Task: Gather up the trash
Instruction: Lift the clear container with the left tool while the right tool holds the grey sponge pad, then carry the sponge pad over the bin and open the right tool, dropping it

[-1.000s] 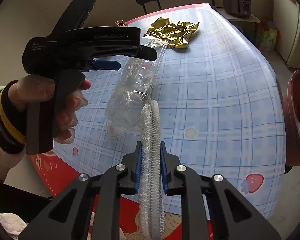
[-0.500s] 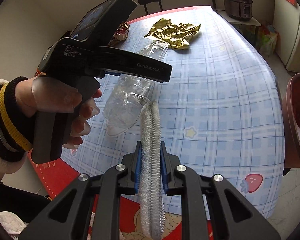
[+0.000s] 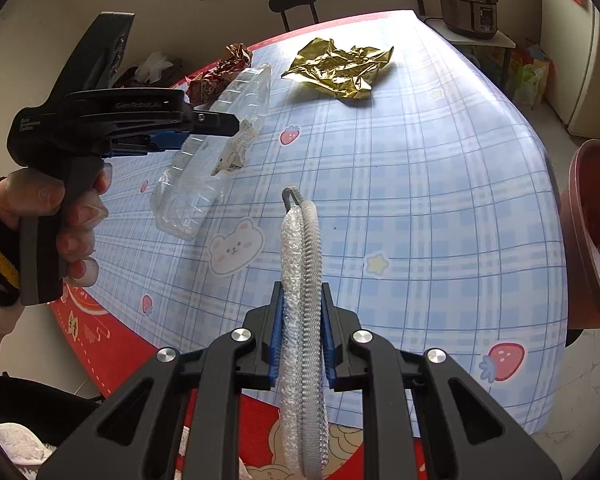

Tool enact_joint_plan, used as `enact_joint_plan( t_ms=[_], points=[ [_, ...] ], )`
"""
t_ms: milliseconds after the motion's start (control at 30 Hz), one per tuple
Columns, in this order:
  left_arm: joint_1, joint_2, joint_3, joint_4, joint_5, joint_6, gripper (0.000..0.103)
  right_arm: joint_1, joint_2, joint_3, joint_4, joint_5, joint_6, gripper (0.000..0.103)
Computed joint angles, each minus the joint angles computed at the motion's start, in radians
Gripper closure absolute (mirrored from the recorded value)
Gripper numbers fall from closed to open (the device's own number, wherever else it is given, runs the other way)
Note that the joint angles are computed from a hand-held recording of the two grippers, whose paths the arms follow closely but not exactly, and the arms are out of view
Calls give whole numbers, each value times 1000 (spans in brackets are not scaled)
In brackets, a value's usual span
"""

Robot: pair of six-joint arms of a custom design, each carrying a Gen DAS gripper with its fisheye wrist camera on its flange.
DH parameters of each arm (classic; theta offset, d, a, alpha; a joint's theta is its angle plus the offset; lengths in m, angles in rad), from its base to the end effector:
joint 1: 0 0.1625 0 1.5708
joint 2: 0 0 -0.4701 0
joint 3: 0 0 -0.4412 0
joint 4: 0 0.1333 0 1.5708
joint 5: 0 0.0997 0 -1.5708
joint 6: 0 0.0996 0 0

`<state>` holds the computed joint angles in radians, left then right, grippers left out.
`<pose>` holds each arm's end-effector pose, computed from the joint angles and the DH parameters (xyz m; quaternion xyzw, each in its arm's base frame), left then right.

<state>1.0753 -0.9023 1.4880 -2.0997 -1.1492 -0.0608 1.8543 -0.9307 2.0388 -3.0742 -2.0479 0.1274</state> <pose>-0.2051 -0.7456 0.1911 0.2166 0.9532 -0.0307 0.2087 0.2530 -0.5552 0.1015 0.0280 -0.9535 0.2341 0.1879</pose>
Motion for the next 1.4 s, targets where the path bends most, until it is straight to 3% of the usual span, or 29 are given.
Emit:
enact_joint_plan(
  t_ms=[167,300,567,1000,1400],
  points=[
    [37,-56,31,-11,-39,-16,47,1,-2,1,-3,-8,12,85],
    [77,-129,87,-80,-132,-38,52,3,-1,-3,0,-17,22,85],
    [118,-271,220,-229,-171,-96,62,11,-6,-8,-14,-24,24,85],
    [81,-390,287,-283,-137,-74,67,31,-20,-14,-66,-21,-5,85],
    [-7,-378,286,-398,-213,-54,67,17,-150,102,-181,-82,-1,85]
  ],
)
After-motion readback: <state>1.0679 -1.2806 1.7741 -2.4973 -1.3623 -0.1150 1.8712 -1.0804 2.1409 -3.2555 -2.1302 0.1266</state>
